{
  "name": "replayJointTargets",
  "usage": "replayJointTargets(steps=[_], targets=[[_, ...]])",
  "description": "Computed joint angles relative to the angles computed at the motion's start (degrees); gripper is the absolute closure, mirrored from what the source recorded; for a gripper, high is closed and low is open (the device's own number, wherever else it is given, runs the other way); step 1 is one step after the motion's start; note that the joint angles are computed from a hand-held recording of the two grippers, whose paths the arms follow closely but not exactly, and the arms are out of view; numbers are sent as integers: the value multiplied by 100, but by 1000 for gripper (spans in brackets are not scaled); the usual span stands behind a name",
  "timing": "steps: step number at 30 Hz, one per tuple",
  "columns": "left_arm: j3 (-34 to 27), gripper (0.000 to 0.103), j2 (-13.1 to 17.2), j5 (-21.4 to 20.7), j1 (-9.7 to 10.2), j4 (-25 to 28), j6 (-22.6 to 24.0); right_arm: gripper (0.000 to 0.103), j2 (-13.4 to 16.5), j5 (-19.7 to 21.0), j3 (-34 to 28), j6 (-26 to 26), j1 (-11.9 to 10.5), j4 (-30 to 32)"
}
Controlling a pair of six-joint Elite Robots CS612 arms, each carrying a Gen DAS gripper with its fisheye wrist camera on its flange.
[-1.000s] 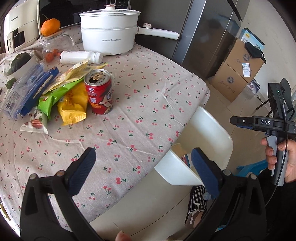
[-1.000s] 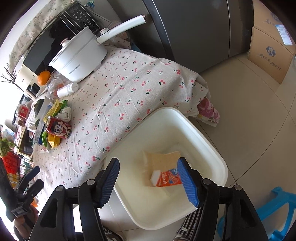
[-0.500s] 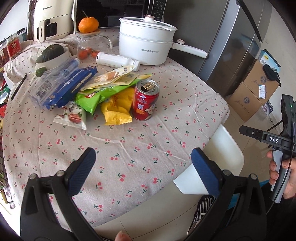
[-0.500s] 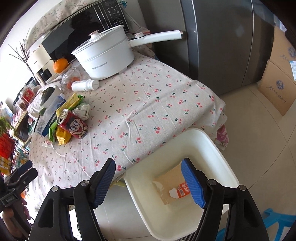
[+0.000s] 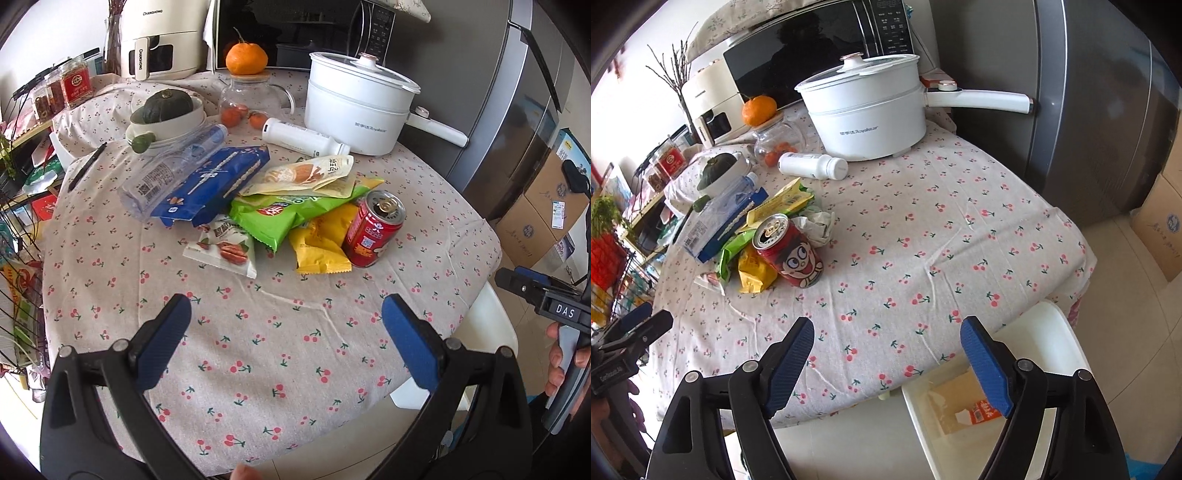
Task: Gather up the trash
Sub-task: 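Reach the left tool to the green snack bag and grasp it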
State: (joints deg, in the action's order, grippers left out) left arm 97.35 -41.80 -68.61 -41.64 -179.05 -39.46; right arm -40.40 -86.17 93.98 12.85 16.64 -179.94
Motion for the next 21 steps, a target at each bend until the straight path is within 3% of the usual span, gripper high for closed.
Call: replayJointTargets(steps=[5, 14, 17, 21], targets=[[-136, 1, 45, -128, 169, 299, 65, 19, 161, -45, -317, 1, 63, 260], [-736, 1, 360, -209, 274, 905, 973, 19, 396, 99, -744, 100, 107, 638], [-1054, 13, 523, 159, 235, 1362, 1438, 19, 452, 127, -838, 146, 114, 727], [-1389, 32, 728, 162, 277, 1676, 1788, 19, 505, 128, -921, 181, 107, 830]])
